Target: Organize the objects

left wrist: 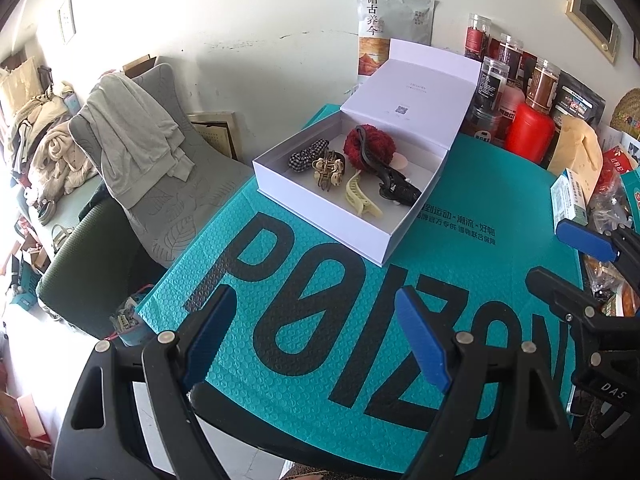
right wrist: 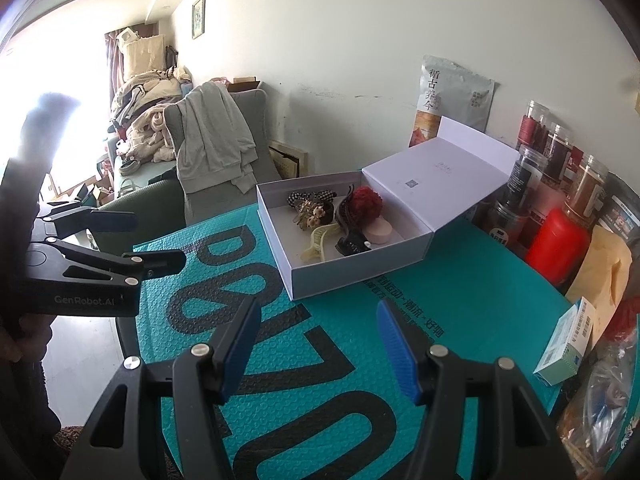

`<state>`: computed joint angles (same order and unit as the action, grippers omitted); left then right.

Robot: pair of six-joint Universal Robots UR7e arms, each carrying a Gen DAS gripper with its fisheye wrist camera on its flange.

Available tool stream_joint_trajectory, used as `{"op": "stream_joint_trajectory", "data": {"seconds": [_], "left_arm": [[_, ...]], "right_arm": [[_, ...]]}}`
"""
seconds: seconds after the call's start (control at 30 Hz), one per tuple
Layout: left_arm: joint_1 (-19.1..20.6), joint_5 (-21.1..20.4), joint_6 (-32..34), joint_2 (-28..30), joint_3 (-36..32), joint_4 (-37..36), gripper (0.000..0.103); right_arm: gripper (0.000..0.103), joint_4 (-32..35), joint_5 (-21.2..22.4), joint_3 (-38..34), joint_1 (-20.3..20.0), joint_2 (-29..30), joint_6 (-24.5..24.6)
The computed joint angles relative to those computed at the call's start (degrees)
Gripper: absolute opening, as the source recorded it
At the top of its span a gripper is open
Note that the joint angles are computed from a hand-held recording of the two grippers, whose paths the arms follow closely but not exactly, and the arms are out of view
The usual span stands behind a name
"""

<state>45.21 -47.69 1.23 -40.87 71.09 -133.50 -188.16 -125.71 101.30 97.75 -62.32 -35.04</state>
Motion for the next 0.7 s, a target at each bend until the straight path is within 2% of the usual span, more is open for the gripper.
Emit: {"op": "stream_joint_trajectory", "data": {"seconds": [0.7], "left_arm": [[1.58,-1.05,-0.54,1.83,-3.58,2.73,0.081]], "right_arm": [[0.061,2.0,-0.68,-4.2,0.14,2.65,-1.43]]}}
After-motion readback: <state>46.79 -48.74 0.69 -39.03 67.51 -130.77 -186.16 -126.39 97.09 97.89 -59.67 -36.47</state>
